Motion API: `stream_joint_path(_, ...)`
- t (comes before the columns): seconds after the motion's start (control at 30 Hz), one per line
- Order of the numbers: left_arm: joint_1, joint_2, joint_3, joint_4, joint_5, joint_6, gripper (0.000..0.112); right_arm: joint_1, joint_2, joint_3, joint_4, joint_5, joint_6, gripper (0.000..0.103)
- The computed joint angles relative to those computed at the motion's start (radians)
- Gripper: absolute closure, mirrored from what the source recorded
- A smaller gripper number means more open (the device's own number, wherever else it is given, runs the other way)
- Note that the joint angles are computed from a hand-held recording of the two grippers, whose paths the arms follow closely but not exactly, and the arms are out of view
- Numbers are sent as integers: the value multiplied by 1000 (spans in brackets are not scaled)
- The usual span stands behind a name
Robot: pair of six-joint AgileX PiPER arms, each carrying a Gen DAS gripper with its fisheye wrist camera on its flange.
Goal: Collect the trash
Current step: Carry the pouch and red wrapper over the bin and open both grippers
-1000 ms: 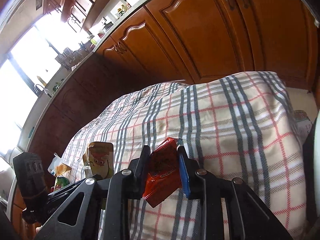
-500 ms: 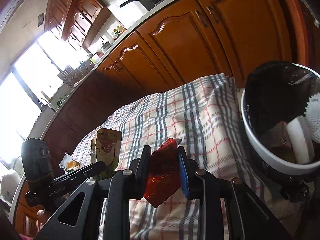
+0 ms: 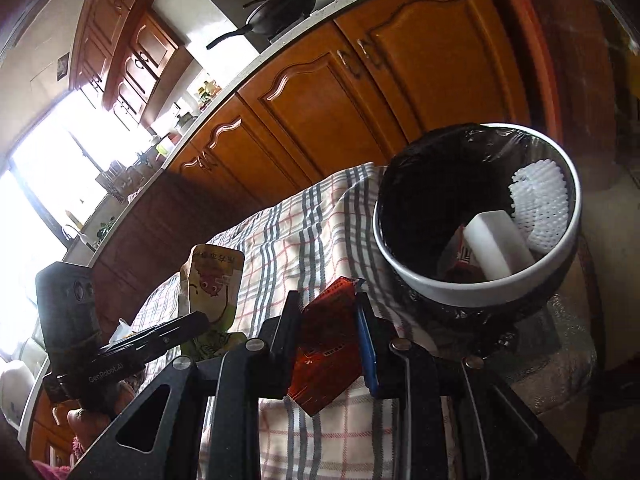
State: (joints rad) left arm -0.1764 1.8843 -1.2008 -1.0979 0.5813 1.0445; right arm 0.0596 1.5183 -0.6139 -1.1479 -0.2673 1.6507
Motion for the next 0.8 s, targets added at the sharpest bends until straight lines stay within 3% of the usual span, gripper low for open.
stream_joint_path(0.57,-161,159,-320,230,20,-285,94,-234,-33,6,-160,-74,54,77)
stream_joint_path(0.8,-203,315,-603,379,130,-473,93,-308,-1,-58,-276,-80,131,77)
